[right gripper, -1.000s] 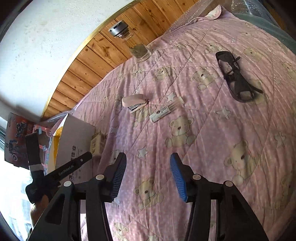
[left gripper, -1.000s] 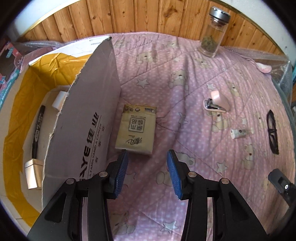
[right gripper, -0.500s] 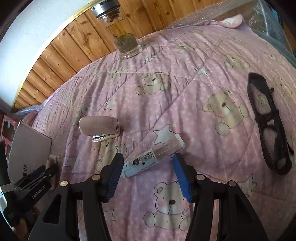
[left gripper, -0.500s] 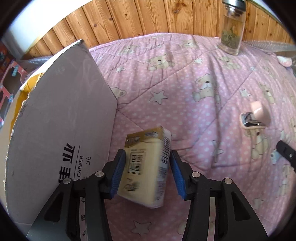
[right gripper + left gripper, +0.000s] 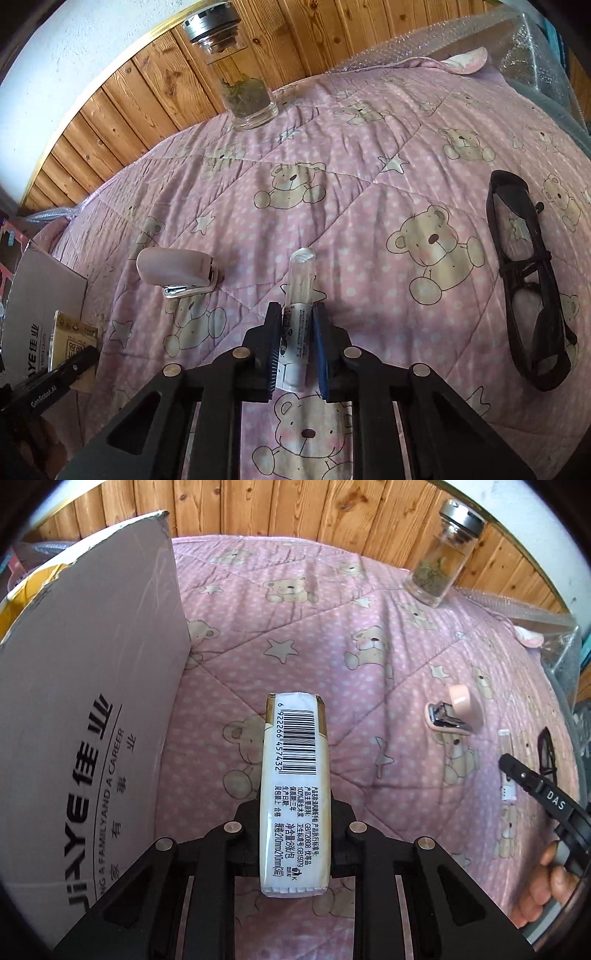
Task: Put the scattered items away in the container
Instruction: 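Close the left gripper on the tissue pack while the right grasps the white tube, then carry the tissue pack with the left gripper and the tube with the right to the box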
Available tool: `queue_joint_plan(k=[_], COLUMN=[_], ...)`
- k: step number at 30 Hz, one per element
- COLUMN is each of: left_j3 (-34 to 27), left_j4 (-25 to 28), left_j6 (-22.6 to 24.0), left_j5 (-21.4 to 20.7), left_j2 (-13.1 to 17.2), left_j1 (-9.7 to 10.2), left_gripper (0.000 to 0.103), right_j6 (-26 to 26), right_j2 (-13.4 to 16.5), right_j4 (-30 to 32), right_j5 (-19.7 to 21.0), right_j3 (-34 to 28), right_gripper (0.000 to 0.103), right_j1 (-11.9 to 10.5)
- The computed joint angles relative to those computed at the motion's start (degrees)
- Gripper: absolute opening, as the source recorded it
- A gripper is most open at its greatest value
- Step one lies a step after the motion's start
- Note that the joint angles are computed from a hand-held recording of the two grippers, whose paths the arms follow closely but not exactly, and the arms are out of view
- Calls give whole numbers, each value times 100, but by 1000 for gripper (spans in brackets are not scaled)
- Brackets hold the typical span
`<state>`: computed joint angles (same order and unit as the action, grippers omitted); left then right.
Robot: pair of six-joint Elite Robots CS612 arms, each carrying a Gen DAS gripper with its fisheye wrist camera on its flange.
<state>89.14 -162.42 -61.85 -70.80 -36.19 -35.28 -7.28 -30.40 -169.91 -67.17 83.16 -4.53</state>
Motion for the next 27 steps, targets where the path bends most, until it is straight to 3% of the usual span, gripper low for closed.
queue_joint_plan(k=[10,15,27], left_j3=[231,357,826], left_j4=[-540,-861,-1203], left_j6=[-8,73,243], left_j5=[-157,-236,-288], left_j2=[-102,-172,-476], left_j1=[-56,-101,-416], left_gripper=[23,22,22], right_j6=[564,686,309], right_j2=[21,-28,-609], right_j4=[44,-106,-404], right_j5=[579,633,1086], right_j3=[19,118,1166], right_gripper=[12,12,12], right_j1=[-178,-202,-249])
